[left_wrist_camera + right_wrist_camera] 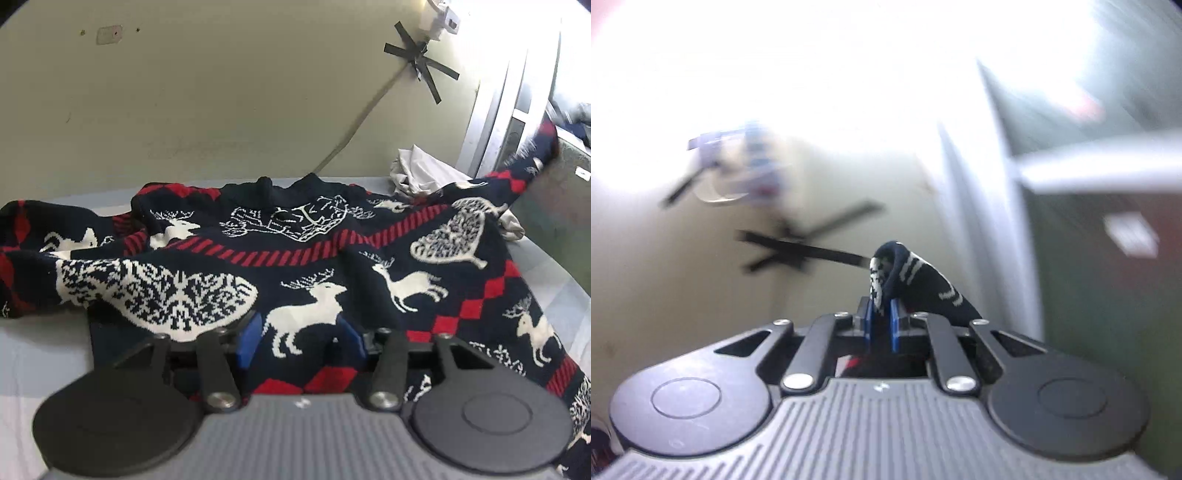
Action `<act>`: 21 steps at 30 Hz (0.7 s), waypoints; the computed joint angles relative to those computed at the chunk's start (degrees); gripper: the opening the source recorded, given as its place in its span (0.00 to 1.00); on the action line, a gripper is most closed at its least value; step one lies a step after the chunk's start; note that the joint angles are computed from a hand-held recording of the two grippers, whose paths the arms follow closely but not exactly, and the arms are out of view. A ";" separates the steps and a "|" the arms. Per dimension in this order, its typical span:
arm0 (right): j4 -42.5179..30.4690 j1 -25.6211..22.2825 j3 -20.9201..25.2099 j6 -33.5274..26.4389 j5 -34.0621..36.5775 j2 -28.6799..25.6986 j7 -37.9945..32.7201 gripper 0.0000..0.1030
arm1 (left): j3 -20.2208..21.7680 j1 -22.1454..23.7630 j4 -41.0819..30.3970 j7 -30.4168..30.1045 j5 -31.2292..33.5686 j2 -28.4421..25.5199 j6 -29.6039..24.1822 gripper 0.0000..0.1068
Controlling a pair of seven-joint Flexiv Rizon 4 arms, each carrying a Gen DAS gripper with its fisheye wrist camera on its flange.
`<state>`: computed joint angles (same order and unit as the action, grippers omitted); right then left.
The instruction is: Fold small clothes
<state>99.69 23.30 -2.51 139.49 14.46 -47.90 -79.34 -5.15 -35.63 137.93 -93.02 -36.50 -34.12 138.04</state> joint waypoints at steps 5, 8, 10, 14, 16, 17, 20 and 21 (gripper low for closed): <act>-5.11 10.18 -2.13 -3.10 -3.77 -0.24 -11.36 0.13 | -1.42 6.20 2.54 -9.01 10.95 0.01 5.77 0.45; -5.64 10.78 2.56 -5.22 -17.12 -1.96 -13.32 0.17 | -1.22 7.67 4.01 -12.65 13.36 0.53 8.96 0.50; -4.64 7.34 7.83 -11.46 -33.01 -2.90 -11.52 0.35 | -0.76 7.80 5.05 -13.66 12.71 1.06 10.23 0.51; 0.73 11.53 3.37 -17.20 -39.29 -2.41 -20.98 0.43 | -0.99 9.84 6.47 -17.35 12.92 2.15 9.88 0.51; 0.91 8.89 4.22 -14.49 -36.84 -2.48 -18.62 0.51 | -1.29 11.32 6.42 -19.38 14.65 2.19 9.10 0.52; 0.48 5.88 6.72 -14.86 -34.22 -2.20 -15.55 0.53 | -1.42 12.03 6.21 -20.08 15.67 2.13 8.37 0.52; -0.38 2.33 7.22 -17.03 -23.64 -1.71 -5.36 0.56 | -1.31 11.96 5.07 -20.06 16.22 1.80 5.67 0.52; -0.40 2.29 6.33 -18.75 -20.85 -1.53 -2.74 0.57 | -0.95 11.32 4.87 -19.33 15.71 1.81 5.06 0.52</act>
<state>99.29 25.59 3.82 120.74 -6.39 -49.44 -82.08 -6.11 -24.31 142.81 -112.35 -20.79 -32.31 143.11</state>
